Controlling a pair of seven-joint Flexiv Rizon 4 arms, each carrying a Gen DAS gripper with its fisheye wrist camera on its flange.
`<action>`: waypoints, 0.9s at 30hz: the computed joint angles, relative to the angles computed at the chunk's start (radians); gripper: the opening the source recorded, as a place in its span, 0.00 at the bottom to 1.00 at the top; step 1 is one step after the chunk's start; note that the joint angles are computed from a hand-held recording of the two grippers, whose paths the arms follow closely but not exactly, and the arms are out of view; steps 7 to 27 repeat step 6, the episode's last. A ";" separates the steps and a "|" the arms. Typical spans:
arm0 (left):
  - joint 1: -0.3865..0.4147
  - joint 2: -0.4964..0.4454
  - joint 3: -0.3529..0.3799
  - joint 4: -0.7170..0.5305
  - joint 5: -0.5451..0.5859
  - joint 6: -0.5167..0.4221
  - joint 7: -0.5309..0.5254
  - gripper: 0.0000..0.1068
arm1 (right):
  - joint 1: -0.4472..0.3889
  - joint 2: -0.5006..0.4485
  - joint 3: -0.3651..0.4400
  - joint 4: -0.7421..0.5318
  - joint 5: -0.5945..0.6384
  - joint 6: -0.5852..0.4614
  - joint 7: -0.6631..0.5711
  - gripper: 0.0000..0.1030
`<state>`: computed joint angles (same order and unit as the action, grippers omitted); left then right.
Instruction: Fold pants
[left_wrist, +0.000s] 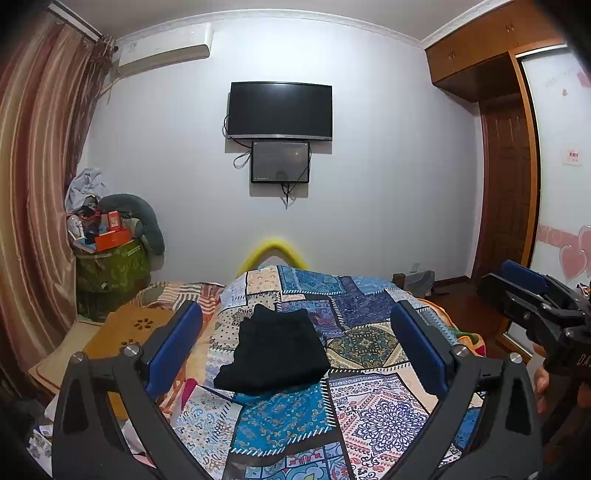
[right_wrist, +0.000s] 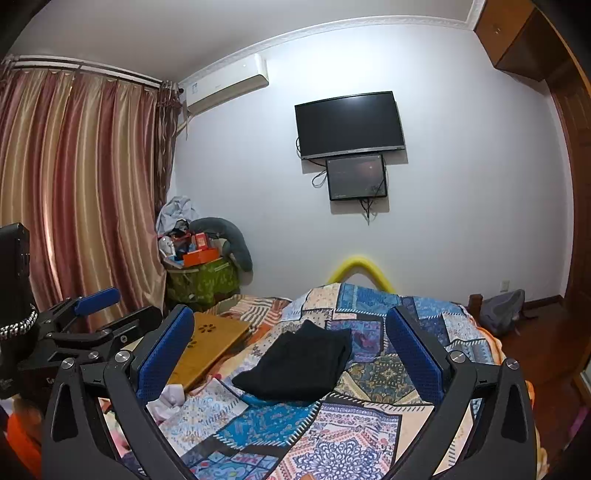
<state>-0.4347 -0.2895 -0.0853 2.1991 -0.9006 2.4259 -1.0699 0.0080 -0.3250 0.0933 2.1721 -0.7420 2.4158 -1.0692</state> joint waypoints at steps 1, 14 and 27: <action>0.001 0.002 0.000 0.001 0.003 -0.005 0.000 0.96 | 0.000 -0.001 0.000 0.000 -0.001 -0.001 -0.001 1.00; 0.001 0.001 0.001 -0.002 -0.002 -0.008 0.005 0.96 | 0.003 0.000 0.002 0.004 -0.005 -0.006 -0.005 1.00; 0.001 0.001 0.001 -0.002 -0.002 -0.008 0.005 0.96 | 0.003 0.000 0.002 0.004 -0.005 -0.006 -0.005 1.00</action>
